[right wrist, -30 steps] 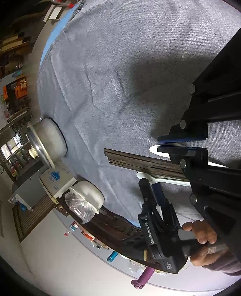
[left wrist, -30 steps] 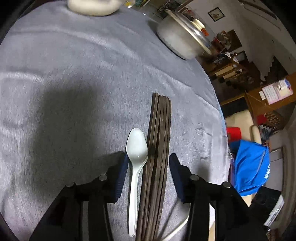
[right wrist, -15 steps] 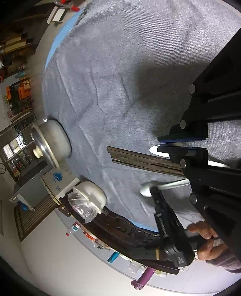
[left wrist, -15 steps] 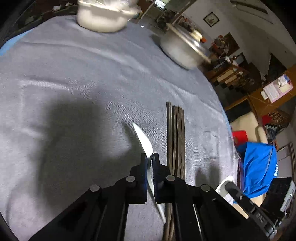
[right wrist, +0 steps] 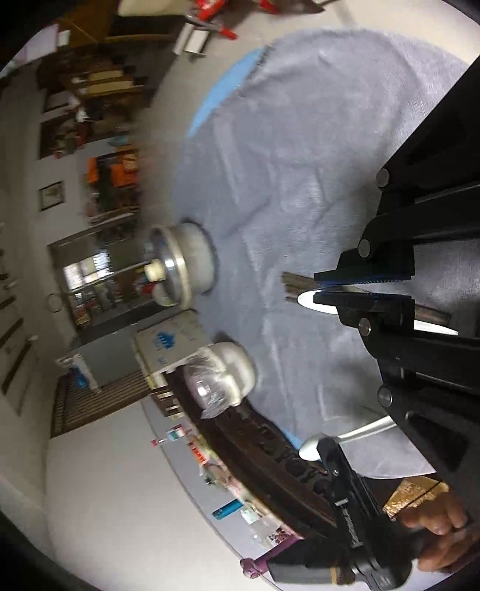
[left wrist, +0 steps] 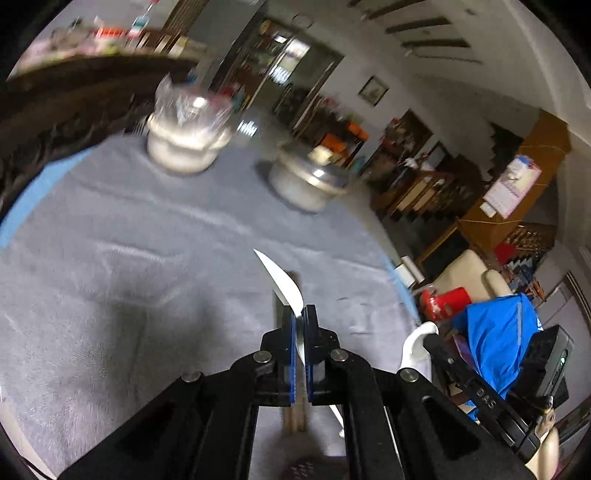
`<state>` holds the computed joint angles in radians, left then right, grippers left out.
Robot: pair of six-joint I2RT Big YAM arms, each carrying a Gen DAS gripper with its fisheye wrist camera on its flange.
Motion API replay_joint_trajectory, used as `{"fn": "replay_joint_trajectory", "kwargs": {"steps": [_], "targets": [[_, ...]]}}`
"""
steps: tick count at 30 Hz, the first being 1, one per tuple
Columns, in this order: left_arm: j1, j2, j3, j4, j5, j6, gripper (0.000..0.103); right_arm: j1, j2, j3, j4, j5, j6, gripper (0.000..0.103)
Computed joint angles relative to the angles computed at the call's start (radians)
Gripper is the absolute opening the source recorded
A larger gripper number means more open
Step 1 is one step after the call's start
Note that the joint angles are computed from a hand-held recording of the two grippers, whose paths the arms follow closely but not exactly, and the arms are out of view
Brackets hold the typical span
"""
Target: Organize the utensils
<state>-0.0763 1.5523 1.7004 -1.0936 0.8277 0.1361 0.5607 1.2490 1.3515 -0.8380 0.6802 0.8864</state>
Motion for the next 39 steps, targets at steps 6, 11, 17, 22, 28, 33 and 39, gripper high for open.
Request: {"fn": "replay_joint_trajectory", "kwargs": {"steps": [6,11,17,22,28,33,39], "targets": [[0.008,-0.163,-0.142,0.16,0.004,0.012,0.004,0.098,-0.031,0.052,-0.035,0.189,-0.025,0.004],[0.003,-0.253,-0.249,0.256,-0.021,0.022,0.004,0.177,-0.05,0.073,-0.026,0.272,-0.058,0.004],[-0.002,-0.312,-0.343,0.262,-0.064,0.097,0.004,0.243,0.016,0.119,-0.136,0.3,-0.038,0.004],[-0.001,-0.339,-0.378,0.242,-0.082,0.179,0.004,0.248,0.041,0.102,-0.19,0.236,0.025,0.004],[0.01,-0.345,-0.384,0.186,-0.084,0.248,0.004,0.254,0.04,0.088,-0.203,0.22,0.055,0.005],[0.044,-0.332,-0.368,0.149,-0.045,0.261,0.011,0.251,0.026,0.077,-0.218,0.211,0.116,0.005],[0.088,-0.32,-0.35,0.157,-0.005,0.235,0.022,0.233,-0.009,0.043,-0.232,0.186,0.196,0.014]]}}
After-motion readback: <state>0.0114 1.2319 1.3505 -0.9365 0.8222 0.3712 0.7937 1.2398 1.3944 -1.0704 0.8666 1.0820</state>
